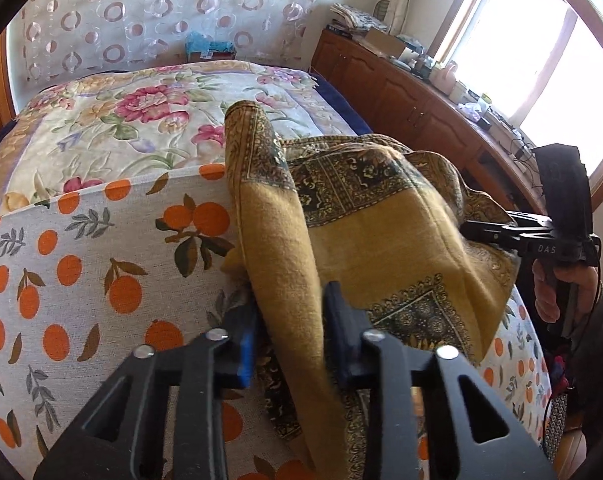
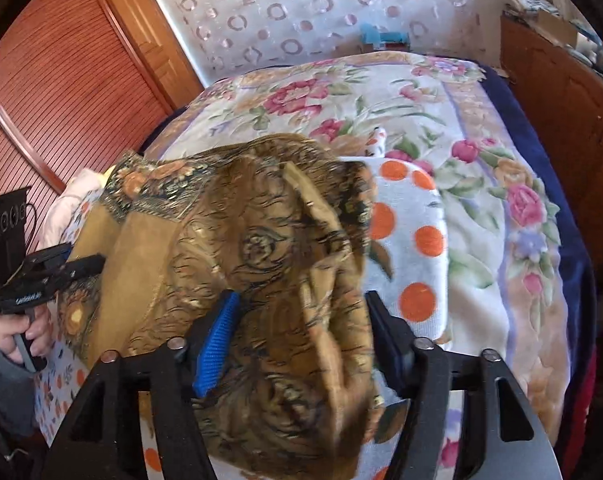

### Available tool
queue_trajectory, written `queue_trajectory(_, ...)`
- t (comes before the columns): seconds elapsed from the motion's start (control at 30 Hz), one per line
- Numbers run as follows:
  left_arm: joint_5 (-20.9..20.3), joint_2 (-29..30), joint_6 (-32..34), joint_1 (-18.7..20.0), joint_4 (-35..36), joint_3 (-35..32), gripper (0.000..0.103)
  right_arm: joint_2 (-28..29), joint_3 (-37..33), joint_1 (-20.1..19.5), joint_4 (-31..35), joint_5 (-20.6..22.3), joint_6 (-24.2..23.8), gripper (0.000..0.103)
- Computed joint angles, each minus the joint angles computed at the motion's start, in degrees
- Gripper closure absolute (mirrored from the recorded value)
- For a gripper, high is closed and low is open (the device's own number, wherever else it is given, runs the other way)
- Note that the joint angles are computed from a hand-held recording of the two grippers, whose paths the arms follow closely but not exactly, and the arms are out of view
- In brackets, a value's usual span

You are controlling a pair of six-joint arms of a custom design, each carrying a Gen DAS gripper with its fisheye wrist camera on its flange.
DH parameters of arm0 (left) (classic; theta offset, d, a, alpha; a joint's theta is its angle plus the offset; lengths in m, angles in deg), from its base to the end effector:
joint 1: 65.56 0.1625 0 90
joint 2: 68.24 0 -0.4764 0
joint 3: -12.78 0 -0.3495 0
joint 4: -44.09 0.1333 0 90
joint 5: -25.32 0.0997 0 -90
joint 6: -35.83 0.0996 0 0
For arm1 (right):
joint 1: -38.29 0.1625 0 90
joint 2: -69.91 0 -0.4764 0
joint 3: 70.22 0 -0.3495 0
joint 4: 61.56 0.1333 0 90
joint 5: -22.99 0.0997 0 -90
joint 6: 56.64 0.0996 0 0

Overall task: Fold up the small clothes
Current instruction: 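Lift the folded gold shirt with both grippers off the sheet, then carry the folded shirt with the left gripper onto the yellow plush toy and release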

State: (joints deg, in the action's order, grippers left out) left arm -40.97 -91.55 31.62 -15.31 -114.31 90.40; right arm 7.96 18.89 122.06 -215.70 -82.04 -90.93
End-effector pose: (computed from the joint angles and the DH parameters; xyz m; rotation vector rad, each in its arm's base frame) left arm -0.3529 -0.6954 0.0030 0.7853 2.6882 -0.5408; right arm 0.0339 -0.6802 0.4065 0.5177 -2.5436 0.6951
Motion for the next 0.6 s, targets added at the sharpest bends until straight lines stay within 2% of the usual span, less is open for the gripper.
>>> queue_trajectory(0.03, -0.52, -0.2, 0.1, -0.03, -0.17, 0.21, 0.086, -0.03, 0.15, -0.09, 0.18, -0.05, -0.36, 0.054)
queue_trajectory(0.07, -1.08, -0.67, 0.19, -0.16, -0.61, 0.81, 0.088, -0.06, 0.05, -0.08, 0.66, 0.39, -0.47, 0.071)
queue_trajectory(0.1, -1.7, -1.08, 0.25, -0.18, -1.1, 1.29, 0.089, -0.1, -0.26, -0.09, 1.64, 0.87, -0.38, 0.082)
queue_trajectory(0.17, -3.67, -2.5, 0.35, -0.33, -2.95, 3.1, 0.09, -0.82, 0.53, 0.37, 0.24, 0.89, -2.1, 0.089)
queue_trajectory(0.23, -4.67, -4.63, 0.67, -0.91, -5.88, 6.16, 0.09, -1.35, 2.22, 1.69, -3.45, 0.69, -4.41, 0.09)
queue_trajectory(0.4, -3.07, -12.56, 1.25, -2.59, -17.82, 17.55, 0.09, -0.96, 3.52, 6.84, -8.61, 1.61, -8.69, 0.091)
queue_trajectory(0.5, 0.71, -18.43, 0.42, -3.04, -24.48, 25.02, 0.09, 1.33, 0.77, 10.3, -7.17, 3.5, -10.43, 0.091)
queue_trajectory(0.6, 4.97, -24.0, -0.9, -2.98, -28.48, 31.38, 0.09, 5.96, -4.11, 13.88, -4.78, 4.79, -13.01, 0.091)
